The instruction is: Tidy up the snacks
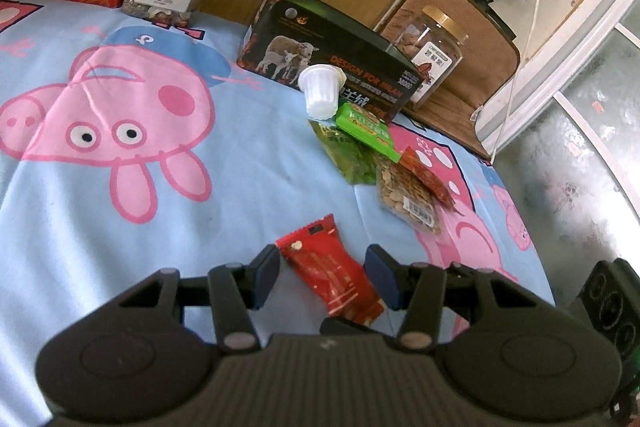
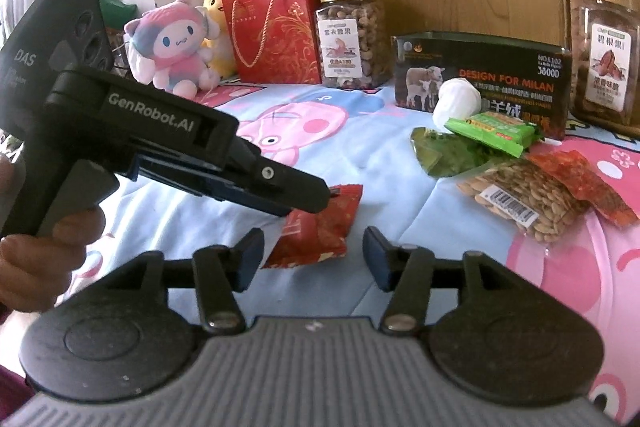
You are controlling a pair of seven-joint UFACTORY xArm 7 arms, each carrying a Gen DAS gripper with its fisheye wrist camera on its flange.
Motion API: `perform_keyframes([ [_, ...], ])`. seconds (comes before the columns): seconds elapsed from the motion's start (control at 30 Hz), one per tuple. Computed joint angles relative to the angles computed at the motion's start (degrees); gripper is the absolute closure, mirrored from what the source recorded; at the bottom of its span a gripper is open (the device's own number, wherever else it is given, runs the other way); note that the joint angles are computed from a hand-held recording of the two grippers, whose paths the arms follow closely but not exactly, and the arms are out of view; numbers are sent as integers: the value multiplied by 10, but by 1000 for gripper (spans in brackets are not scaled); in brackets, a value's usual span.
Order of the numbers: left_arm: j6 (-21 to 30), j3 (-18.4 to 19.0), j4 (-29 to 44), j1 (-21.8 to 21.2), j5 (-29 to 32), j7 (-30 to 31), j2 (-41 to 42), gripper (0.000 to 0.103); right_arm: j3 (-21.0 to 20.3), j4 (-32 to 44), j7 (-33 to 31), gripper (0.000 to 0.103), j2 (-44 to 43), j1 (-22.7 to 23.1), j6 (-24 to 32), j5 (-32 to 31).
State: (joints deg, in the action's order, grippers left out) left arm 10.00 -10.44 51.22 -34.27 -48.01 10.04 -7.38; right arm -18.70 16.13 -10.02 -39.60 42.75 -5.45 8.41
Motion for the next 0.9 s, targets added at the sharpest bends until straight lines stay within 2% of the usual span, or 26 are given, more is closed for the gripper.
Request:
perform_keyframes([
  [0.07, 1, 2, -1, -1, -4, 4, -2, 54, 16, -2, 9, 40, 4, -13, -7, 0],
  [0.23, 1, 2, -4, 0, -1, 4, -4, 54, -1, -8, 16, 38, -5, 4, -19, -7],
  [0.37, 1, 3, -6, -1, -3, 2, -6, 54, 18, -15, 26, 35, -3, -16, -37, -21],
  [0.5, 5, 4, -8, 1, 7, -9, -10, 54, 13, -15, 32, 35, -2, -16, -36, -37],
  [0.77, 26, 24, -3, -11, -73, 48, -17, 54, 10, -11, 33, 35, 0, -13, -27, -46],
  [0.9, 43, 13, 10, -3, -89, 63, -4, 54, 9, -6, 31, 36, 3, -12, -16, -43],
])
